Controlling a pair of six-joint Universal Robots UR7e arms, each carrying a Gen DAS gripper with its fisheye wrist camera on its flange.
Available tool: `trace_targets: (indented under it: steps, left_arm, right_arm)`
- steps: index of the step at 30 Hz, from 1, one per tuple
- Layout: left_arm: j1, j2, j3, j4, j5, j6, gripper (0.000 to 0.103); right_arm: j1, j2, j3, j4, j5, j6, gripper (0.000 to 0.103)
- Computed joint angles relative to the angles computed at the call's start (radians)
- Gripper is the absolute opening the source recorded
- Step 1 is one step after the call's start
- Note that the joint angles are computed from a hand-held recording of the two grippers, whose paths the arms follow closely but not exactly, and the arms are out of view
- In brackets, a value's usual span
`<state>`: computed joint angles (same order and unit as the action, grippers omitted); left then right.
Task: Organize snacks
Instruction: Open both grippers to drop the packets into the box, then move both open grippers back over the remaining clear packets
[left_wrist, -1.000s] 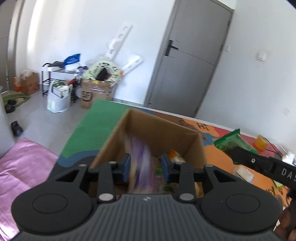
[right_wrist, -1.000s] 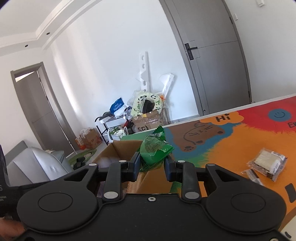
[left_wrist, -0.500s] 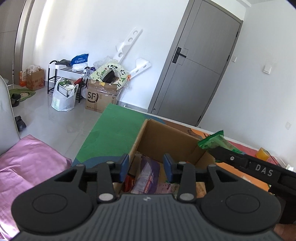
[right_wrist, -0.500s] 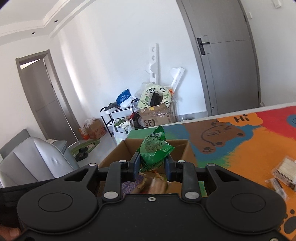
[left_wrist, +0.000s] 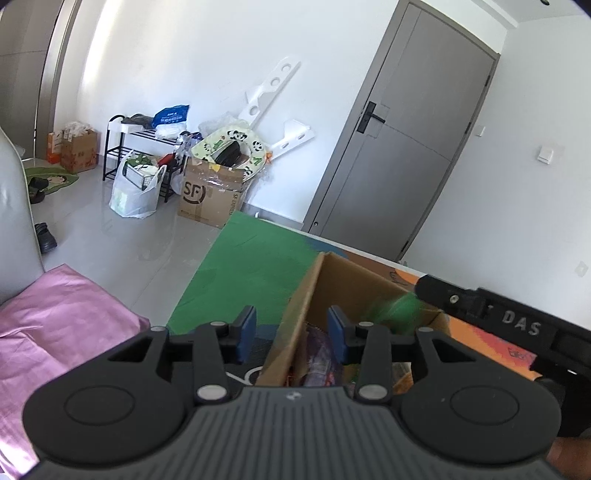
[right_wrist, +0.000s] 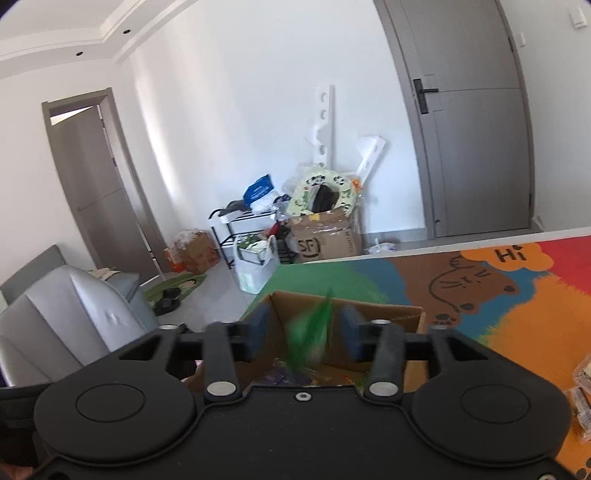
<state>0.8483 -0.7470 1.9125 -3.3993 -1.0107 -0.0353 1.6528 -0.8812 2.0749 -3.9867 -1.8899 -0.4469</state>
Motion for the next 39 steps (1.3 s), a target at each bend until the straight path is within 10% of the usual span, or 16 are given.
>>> trace_targets:
  steps: [6,10,21,28,39]
  left_arm:
    - [-0.005,0.004,-0.001,-0.001,0.001,-0.007,0.042]
    - [-0.021,0.014,0.004,-0.039,0.016,0.004,0.082]
    - [-0.088,0.028,0.031,-0.045,0.039,0.000,0.090]
    - [-0.135,0.052,0.045,-0.053,0.049,0.002,0.095]
    - [-0.196,0.105,0.040,-0.008,0.034,-0.040,0.095]
  right_arm:
    - [-0.018,-0.019,0.038,-0.019,-0.022,0.044,0.051]
    - [-0.032,-0.046,0.086,-0.048,-0.030,0.063,0.057]
    - [-0.077,-0.138,0.224,-0.136,-0.040,0.104,0.071]
    - [-0.127,-0.199,0.309,-0.191,-0.011,0.127,0.099]
    - [-0.228,-0.299,0.421,-0.238,0.027,0.139,0.103]
